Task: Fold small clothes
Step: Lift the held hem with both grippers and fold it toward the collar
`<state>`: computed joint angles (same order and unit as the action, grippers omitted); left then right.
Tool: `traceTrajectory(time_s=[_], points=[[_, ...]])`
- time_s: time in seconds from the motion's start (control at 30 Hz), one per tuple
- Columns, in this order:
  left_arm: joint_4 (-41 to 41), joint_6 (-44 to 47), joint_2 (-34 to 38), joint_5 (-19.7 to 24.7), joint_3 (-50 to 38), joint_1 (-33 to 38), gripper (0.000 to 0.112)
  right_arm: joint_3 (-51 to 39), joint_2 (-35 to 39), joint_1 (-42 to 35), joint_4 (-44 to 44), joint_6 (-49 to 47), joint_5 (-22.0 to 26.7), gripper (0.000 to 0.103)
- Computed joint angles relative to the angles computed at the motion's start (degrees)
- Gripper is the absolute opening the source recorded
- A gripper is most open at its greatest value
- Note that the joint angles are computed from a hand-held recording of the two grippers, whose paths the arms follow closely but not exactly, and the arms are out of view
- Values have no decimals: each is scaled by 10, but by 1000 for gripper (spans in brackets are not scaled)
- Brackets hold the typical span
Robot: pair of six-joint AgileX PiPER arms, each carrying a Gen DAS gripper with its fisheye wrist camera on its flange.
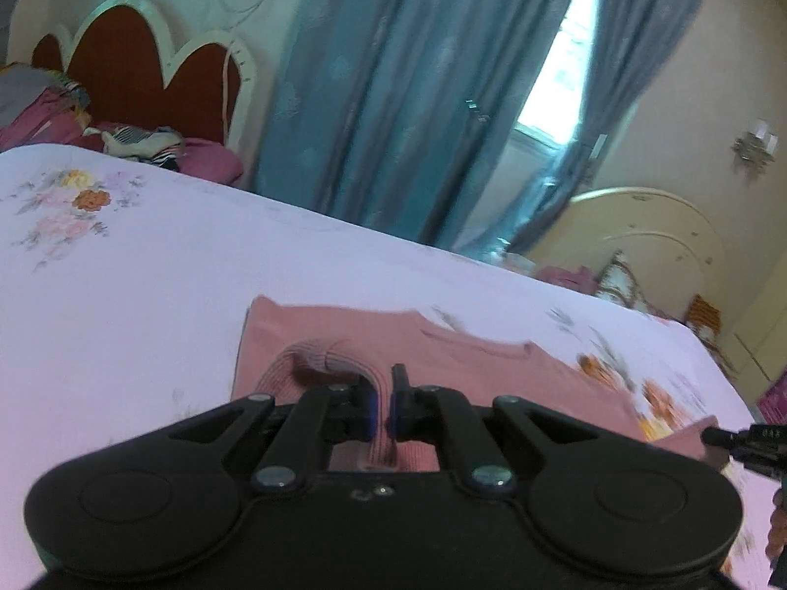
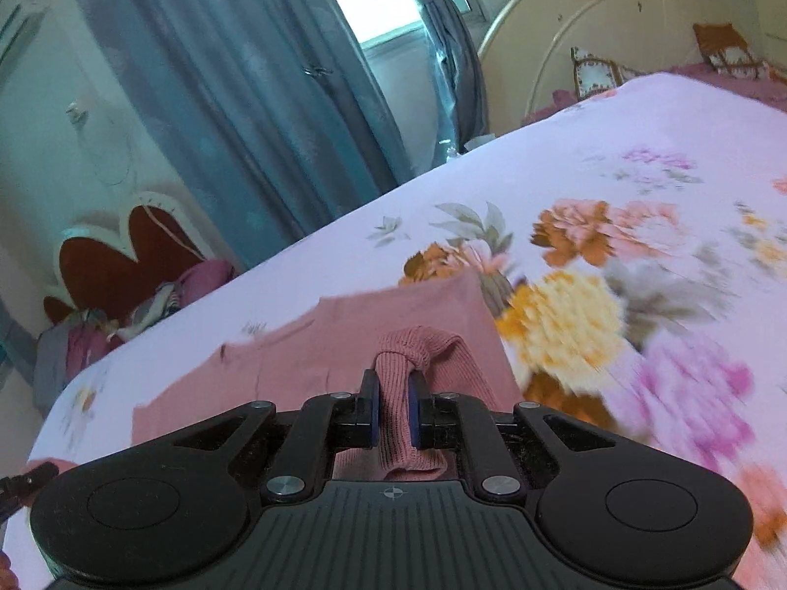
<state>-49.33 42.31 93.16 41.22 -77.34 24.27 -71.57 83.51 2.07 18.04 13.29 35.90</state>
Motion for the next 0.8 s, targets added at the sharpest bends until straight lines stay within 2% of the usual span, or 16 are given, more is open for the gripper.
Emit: traceTrajectory(time_s=[0.03, 0.17, 0.3, 0.37, 0.4, 0.43, 0.5, 0.53, 0.57, 0.6, 0.67, 0.8], points=[[20, -30, 20, -25, -18, -16, 4, -25, 31, -1, 2, 3, 1, 10], [124, -149, 120, -44, -127, -56, 5, -122, 151, -11, 21, 13, 11, 10], [227, -259, 203, -23, -217, -81, 5, -192, 237, -14, 14, 39, 24, 11], [273, -296, 225, -19, -236, -87, 15, -215, 264, -18, 7, 53, 32, 11], [294, -310, 234, -14, -247, -89, 18, -220, 271, -17, 1, 54, 31, 19], [309, -318, 241, -4, -259, -88, 23, -220, 272, -15, -19, 59, 22, 32], [269, -282, 243, 15, -266, -69, 29, -206, 263, -13, -37, 43, -8, 49], [237, -253, 239, 19, -262, -56, 39, -197, 258, -18, -25, 16, -20, 53], [211, -224, 233, 20, -256, -44, 50, -195, 256, -22, -10, -6, -26, 53], [191, -193, 224, 12, -247, -36, 54, -190, 253, -29, 18, -43, -33, 53], [176, -142, 217, 11, -247, -27, 55, -183, 252, -42, 74, -122, -41, 53], [152, -86, 236, 59, -284, -18, 56, -191, 269, -47, 134, -224, -38, 53]])
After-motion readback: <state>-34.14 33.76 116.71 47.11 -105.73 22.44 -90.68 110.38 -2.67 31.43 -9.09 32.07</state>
